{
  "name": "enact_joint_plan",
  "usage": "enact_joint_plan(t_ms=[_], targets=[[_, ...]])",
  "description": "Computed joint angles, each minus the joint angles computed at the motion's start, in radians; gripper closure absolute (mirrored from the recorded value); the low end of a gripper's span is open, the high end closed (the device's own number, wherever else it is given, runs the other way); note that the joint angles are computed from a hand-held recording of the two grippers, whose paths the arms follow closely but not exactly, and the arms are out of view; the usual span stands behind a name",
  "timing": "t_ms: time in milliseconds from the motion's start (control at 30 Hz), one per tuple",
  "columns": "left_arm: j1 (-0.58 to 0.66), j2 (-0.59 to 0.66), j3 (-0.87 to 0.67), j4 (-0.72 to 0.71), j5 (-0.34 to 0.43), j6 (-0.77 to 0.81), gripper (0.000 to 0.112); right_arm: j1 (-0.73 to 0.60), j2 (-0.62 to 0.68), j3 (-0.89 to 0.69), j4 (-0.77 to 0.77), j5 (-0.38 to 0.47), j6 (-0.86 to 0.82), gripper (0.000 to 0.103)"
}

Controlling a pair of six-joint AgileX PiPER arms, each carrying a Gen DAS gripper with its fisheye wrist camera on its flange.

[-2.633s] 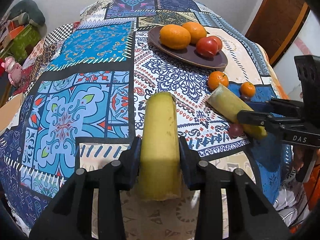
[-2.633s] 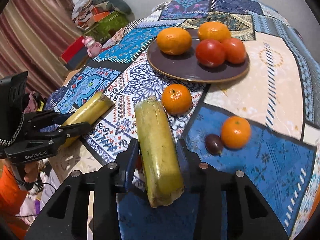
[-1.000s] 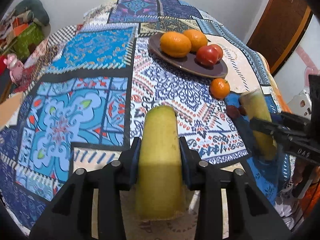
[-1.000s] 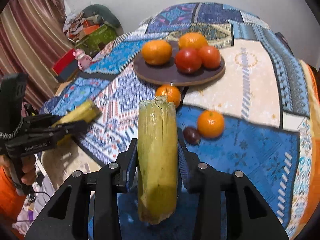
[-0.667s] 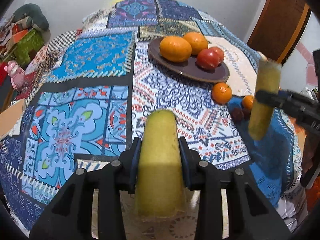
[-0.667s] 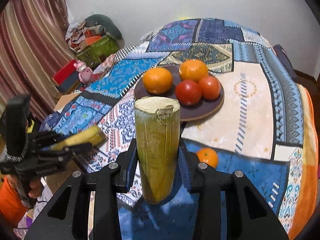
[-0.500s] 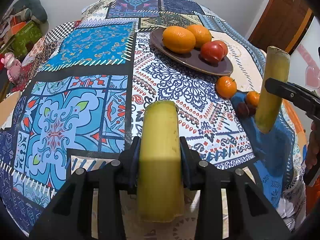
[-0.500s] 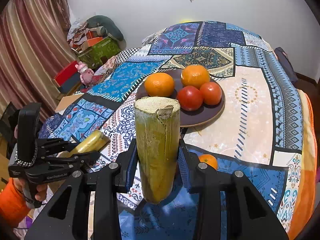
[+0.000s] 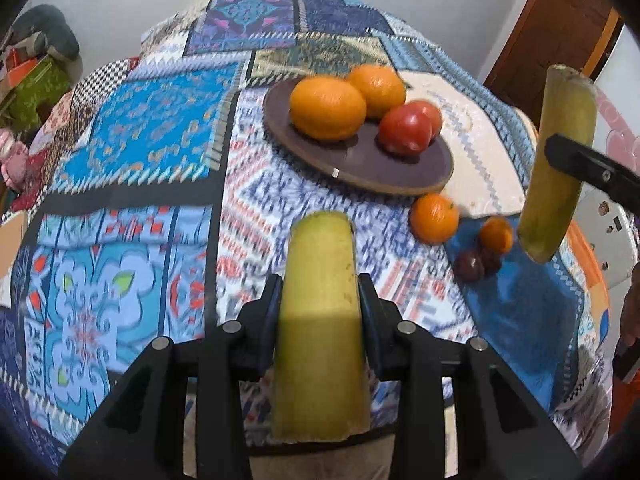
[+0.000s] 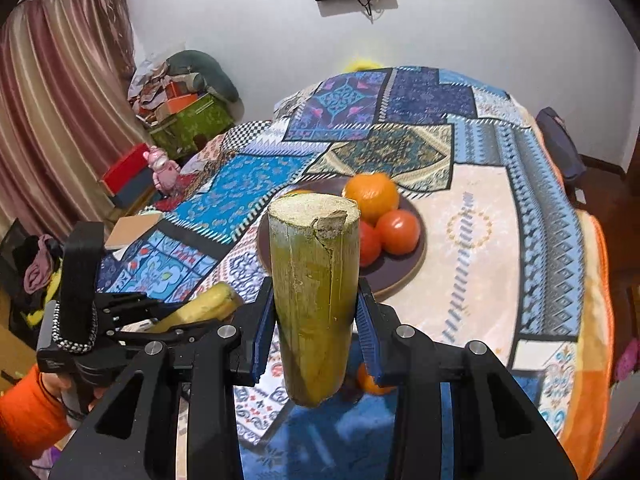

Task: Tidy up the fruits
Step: 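Lift both held bananas upright and carry them over the brown plate, then lower both bananas onto the plate beside the oranges and open both tools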

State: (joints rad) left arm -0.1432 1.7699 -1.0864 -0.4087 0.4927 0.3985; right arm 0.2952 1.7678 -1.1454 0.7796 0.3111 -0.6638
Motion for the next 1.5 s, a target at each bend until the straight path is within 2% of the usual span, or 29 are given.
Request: enact_joint_plan(t_ms=[233, 400, 600, 700, 967, 1133, 1333, 1500], targets=[[-0.033, 0.008, -0.082, 0.102, -0.002, -0.082, 0.076, -0.018, 0.041, -0.073, -0.030, 0.022, 0.014, 0.068], [-0.008, 0.012, -0.138, 0.089, 0.020, -0.072, 0.076, -0.020, 0.099, -0.159, -0.067, 0.058, 0.040, 0.068], [-0.006, 0.033, -0.223, 0.152, 0.024, -0.139, 0.076, -0.015, 0.176, -0.275, -0.133, 0.096, 0.099, 0.068], [-0.003, 0.062, -0.280, 0.150, 0.040, -0.147, 0.076, -0.015, 0.216, -0.342, -0.164, 0.126, 0.129, 0.068], [-0.009, 0.159, -0.429, 0.125, 0.072, -0.165, 0.076, -0.016, 0.396, -0.631, -0.264, 0.287, 0.244, 0.068], [-0.019, 0.218, -0.516, 0.132, 0.087, -0.189, 0.076, -0.008, 0.485, -0.776, -0.310, 0.358, 0.296, 0.068], [-0.030, 0.300, -0.617, 0.180, 0.108, -0.230, 0.076, 0.006, 0.520, -0.830, -0.378, 0.367, 0.346, 0.068], [-0.024, 0.347, -0.662, 0.191, 0.126, -0.247, 0.076, -0.005, 0.566, -0.876, -0.369, 0.414, 0.338, 0.068]])
